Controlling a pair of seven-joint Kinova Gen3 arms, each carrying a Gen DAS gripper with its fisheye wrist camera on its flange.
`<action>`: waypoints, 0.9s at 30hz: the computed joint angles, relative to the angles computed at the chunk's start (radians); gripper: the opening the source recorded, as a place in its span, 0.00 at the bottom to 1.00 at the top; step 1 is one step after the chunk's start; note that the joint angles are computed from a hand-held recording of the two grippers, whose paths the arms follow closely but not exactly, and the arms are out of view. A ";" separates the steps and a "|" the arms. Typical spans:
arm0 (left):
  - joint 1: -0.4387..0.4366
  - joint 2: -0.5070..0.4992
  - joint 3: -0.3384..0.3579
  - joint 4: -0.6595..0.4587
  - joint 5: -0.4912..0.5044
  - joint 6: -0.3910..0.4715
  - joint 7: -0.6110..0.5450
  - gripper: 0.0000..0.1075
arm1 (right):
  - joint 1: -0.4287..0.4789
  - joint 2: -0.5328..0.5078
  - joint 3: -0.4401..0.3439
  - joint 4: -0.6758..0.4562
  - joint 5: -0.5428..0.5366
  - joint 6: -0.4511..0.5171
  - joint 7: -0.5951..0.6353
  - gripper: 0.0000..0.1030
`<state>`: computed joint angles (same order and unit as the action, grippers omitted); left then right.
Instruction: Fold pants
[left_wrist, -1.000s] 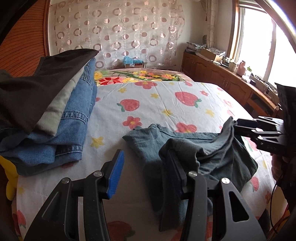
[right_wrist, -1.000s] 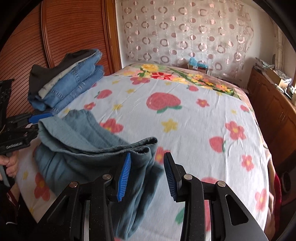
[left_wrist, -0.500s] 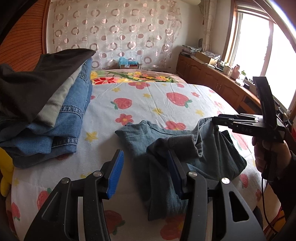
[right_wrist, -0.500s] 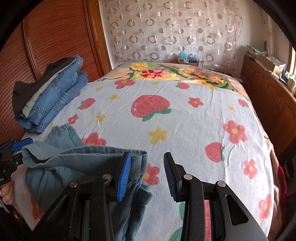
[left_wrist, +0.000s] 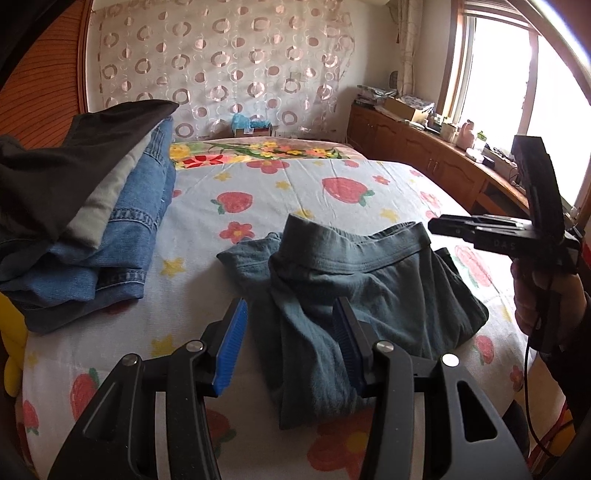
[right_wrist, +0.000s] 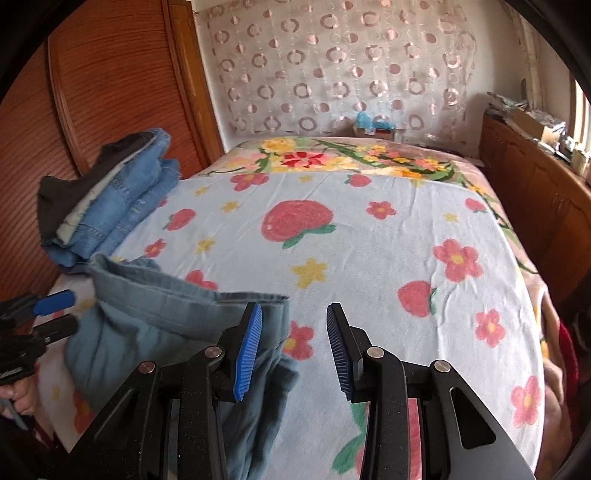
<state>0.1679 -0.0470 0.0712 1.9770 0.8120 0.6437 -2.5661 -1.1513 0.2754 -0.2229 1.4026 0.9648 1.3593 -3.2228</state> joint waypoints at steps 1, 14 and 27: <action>0.017 0.008 -0.008 -0.008 -0.007 -0.007 0.007 0.46 | 0.010 -0.002 -0.003 0.000 -0.016 -0.011 0.018 0.37; 0.040 0.113 0.074 -0.123 -0.279 -0.114 0.288 0.46 | -0.006 0.041 0.069 -0.052 -0.001 0.025 0.069 0.08; -0.009 0.023 0.034 -0.046 -0.059 -0.012 0.073 0.46 | -0.054 0.024 0.022 -0.031 0.028 0.081 0.033 0.22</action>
<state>0.1585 -0.0242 0.1049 1.9309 0.7534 0.6317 -2.4926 -1.2056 0.2992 -0.2006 1.3715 0.9926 1.4404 -3.1897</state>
